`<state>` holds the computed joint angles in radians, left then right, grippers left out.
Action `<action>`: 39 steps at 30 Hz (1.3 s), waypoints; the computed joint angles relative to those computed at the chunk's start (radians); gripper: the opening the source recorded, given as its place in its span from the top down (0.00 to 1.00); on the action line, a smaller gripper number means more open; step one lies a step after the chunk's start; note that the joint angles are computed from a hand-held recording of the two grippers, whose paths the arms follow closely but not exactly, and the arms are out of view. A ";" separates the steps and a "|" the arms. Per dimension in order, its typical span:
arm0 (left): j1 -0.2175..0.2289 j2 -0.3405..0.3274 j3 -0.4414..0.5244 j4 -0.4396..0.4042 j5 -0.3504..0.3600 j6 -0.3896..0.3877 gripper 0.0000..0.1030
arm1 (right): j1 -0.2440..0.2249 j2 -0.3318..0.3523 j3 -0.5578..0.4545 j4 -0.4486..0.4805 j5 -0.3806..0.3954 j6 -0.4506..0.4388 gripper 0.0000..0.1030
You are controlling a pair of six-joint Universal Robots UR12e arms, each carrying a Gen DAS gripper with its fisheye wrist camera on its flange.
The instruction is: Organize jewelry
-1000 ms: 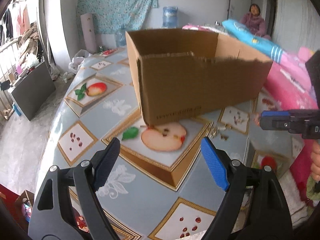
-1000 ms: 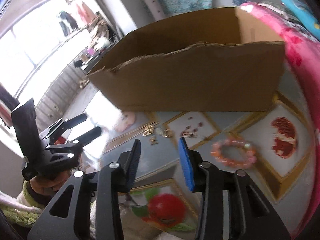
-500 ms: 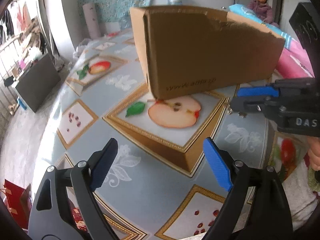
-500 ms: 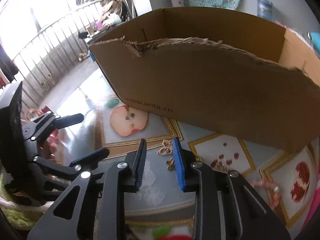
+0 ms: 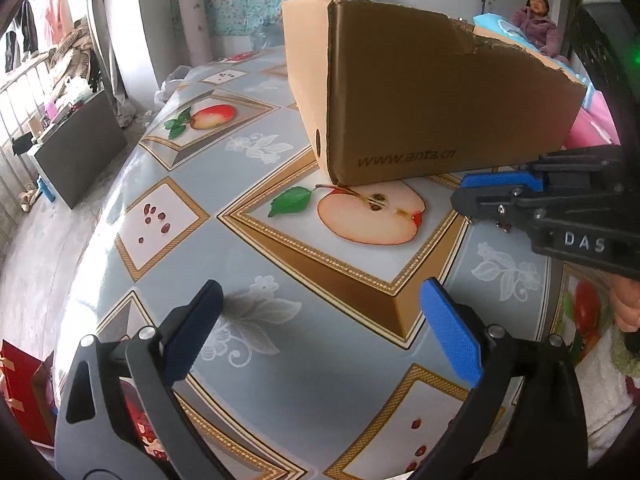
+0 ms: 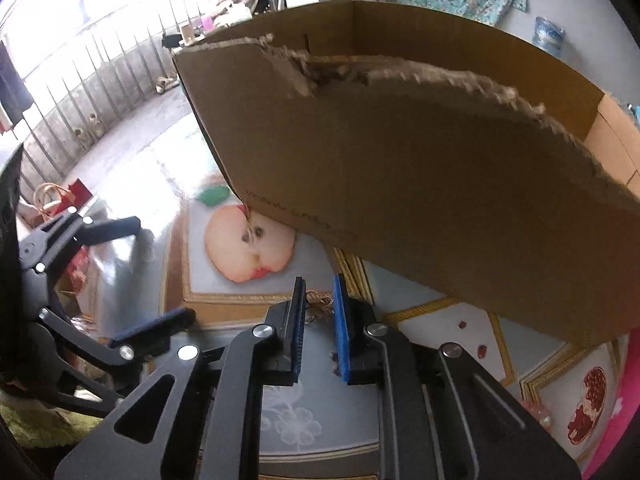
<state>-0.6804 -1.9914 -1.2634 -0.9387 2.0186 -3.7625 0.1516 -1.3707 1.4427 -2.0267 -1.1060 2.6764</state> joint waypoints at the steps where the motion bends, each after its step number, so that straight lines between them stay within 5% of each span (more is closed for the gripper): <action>1: 0.000 0.000 0.000 -0.003 -0.001 -0.001 0.08 | -0.004 0.001 -0.004 0.006 0.020 0.008 0.87; 12: 0.005 0.002 -0.003 0.003 -0.007 0.014 0.07 | -0.126 -0.029 0.021 0.202 0.366 0.136 0.86; 26: 0.024 0.005 0.005 -0.022 -0.063 0.051 0.07 | -0.131 -0.059 0.102 0.180 0.354 0.252 0.86; 34: 0.024 0.006 0.007 -0.028 -0.066 0.052 0.07 | -0.139 -0.095 0.117 0.104 0.184 0.255 0.86; 39: 0.023 0.006 0.007 -0.030 -0.064 0.051 0.07 | -0.177 -0.119 0.144 0.038 0.178 0.276 0.85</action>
<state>-0.6575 -1.9850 -1.2568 -0.9690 1.9545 -3.7111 -0.0253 -1.4901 1.5870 -1.9888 -0.9285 2.9528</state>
